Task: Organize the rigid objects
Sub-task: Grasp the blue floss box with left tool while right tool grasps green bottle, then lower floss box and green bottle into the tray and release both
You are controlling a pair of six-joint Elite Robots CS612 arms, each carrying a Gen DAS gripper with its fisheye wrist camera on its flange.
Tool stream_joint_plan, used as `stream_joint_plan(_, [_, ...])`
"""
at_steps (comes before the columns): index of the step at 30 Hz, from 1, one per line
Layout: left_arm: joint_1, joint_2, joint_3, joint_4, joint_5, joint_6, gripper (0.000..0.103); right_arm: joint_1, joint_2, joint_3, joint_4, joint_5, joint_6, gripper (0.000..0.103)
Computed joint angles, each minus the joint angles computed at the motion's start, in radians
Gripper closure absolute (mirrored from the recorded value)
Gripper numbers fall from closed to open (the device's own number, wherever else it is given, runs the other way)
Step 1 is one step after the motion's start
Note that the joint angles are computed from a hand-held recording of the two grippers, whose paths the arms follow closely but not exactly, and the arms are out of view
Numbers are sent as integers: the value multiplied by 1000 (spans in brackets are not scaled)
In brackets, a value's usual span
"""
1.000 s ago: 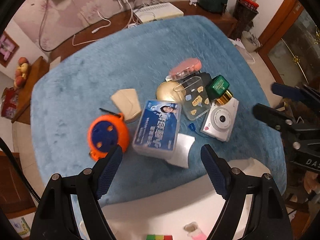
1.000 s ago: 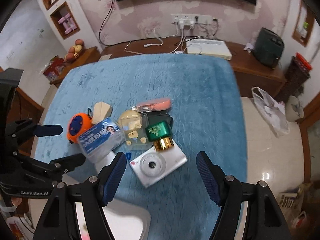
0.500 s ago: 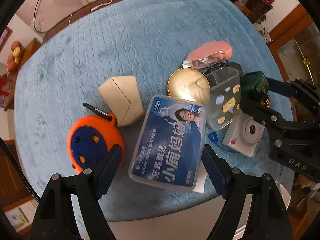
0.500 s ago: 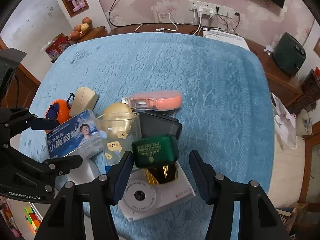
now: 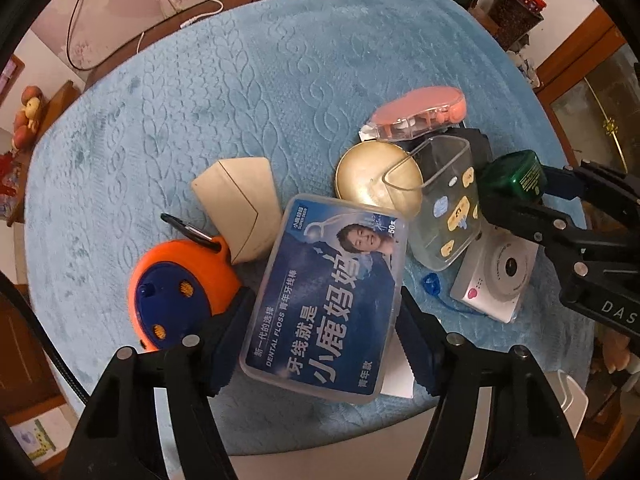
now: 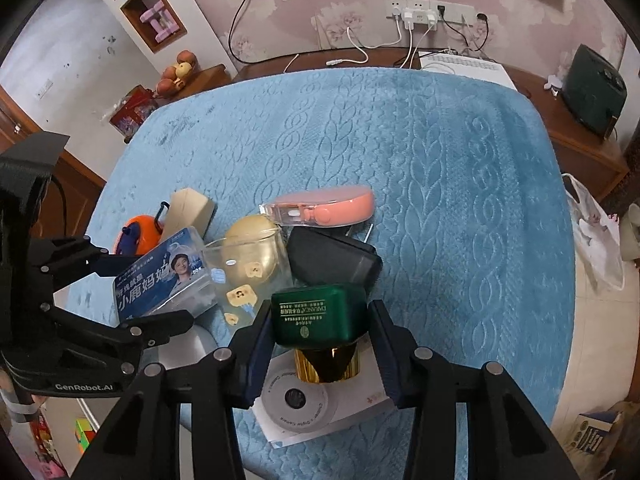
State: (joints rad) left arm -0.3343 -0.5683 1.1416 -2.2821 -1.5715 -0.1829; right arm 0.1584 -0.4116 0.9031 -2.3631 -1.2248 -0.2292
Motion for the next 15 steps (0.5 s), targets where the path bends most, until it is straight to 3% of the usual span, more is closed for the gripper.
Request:
stream_joint_plan(8, [-7, -68, 91, -94, 22, -26, 31, -7, -66, 96, -95, 41, 59, 57])
stream_joint_plan(15, [-5, -186, 244, -247, 20, -7, 31, -7, -184, 263, -225, 62, 114, 57])
